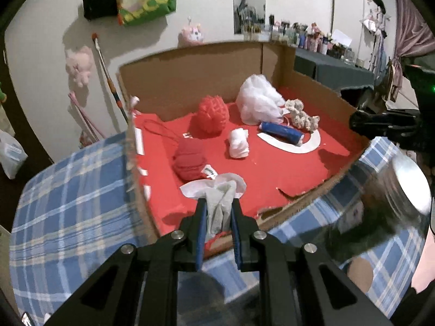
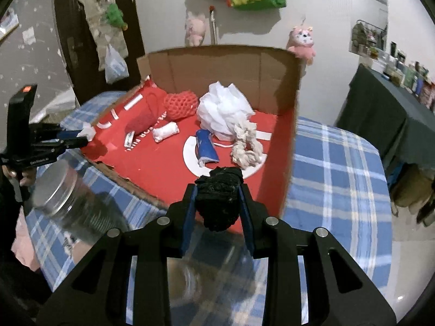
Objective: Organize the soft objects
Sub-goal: 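Carry the black scrunchie and white tissue over the box, then lower both items into the box and open both tools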
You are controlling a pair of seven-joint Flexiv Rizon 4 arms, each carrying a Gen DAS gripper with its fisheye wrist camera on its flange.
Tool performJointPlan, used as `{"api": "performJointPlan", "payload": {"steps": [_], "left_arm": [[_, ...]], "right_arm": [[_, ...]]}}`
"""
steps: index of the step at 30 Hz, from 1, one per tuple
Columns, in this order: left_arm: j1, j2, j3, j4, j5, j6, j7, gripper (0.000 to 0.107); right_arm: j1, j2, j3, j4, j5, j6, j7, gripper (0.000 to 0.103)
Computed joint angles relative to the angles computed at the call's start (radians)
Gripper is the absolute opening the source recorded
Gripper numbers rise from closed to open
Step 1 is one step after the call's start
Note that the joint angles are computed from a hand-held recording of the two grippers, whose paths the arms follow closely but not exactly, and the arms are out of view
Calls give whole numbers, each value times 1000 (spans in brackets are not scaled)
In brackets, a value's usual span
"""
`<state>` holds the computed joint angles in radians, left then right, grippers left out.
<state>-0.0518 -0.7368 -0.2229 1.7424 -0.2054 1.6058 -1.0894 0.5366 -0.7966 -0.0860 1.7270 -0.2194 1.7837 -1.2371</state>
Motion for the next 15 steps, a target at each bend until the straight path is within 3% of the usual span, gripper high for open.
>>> {"api": "performJointPlan", "payload": {"steps": [3,8,15], "left_arm": [[-90,-28,111,-88,-20,-116,-50,18],[-167,-72,223,-189,9,-251,-140,18],[-195,-103,267,-257,84,-313,-210,19]], "right_arm": [[14,-25,-13,-74,-33,-113,11,29],[8,-67,-7,-179,-113,-289,38,29],[24,-110,-36,-253,-218,-441,99,29]]}}
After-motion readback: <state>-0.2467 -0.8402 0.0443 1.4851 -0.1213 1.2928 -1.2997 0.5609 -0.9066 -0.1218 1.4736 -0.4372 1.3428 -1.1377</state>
